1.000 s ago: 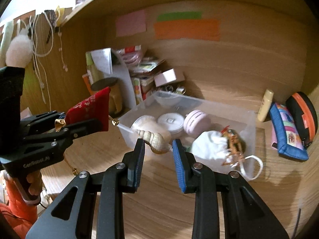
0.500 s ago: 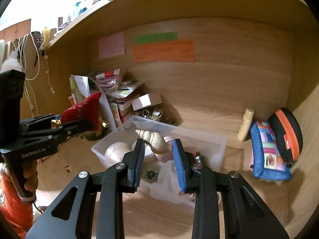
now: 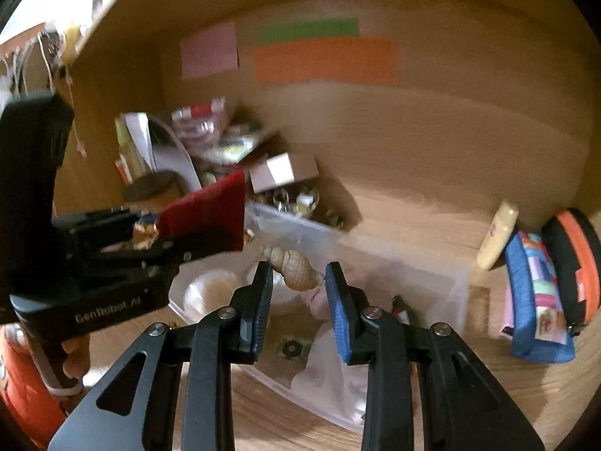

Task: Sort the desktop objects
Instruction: 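Lift and carry the red pouch and seashell over the clear bin, then lower the red pouch and seashell into the bin and open both tools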

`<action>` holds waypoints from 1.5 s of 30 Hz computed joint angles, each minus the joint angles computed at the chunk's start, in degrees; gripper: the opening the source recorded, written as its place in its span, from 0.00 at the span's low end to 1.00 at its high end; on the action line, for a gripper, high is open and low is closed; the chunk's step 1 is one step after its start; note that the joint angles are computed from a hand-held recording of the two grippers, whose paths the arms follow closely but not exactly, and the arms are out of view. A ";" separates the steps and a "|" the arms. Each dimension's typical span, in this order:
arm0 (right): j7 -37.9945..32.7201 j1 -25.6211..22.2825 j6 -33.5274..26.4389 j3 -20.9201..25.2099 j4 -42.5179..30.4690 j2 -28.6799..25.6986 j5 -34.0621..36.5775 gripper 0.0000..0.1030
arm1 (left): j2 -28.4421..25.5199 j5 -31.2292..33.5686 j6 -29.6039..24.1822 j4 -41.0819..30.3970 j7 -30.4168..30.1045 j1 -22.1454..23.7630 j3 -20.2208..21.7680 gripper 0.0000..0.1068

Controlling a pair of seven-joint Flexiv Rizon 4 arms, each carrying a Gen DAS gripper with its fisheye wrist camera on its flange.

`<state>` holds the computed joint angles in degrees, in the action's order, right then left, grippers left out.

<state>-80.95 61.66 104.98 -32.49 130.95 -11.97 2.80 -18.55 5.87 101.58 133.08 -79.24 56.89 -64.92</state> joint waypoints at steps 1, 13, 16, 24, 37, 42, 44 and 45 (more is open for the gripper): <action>0.29 -2.81 -0.67 2.89 -0.60 -0.42 -0.48 0.26 | -0.65 0.06 -0.94 -0.49 0.54 -0.51 0.39 0.35; 7.05 -11.90 -5.20 9.98 -2.26 -3.99 -10.37 0.26 | -1.10 -5.90 -2.29 -1.95 6.38 -11.94 11.93 0.36; 8.86 -12.43 -5.40 10.04 -2.36 -4.56 -12.52 0.26 | -0.95 -6.16 -1.87 -2.45 6.73 -15.40 15.59 0.36; 11.70 -17.46 -5.80 14.28 -3.31 -5.00 -15.51 0.26 | -0.99 -8.39 -2.50 -2.94 8.14 -19.41 19.48 0.42; 12.55 -13.91 -4.07 10.10 -1.82 -4.04 -16.87 0.44 | -1.21 -7.18 0.41 -2.24 6.41 -19.03 19.55 0.63; 9.30 -5.14 -1.42 1.77 -0.15 -3.39 -12.29 0.50 | -1.71 -4.50 0.78 -2.52 3.46 -16.19 17.31 0.68; 7.81 -1.06 -0.88 -2.21 0.26 -3.54 -9.97 0.54 | -1.75 -3.99 0.84 -2.69 2.89 -16.39 17.74 0.69; 7.05 0.44 -0.58 -3.64 0.38 -3.64 -8.91 0.54 | -1.78 -3.76 0.73 -2.79 2.75 -16.41 17.80 0.69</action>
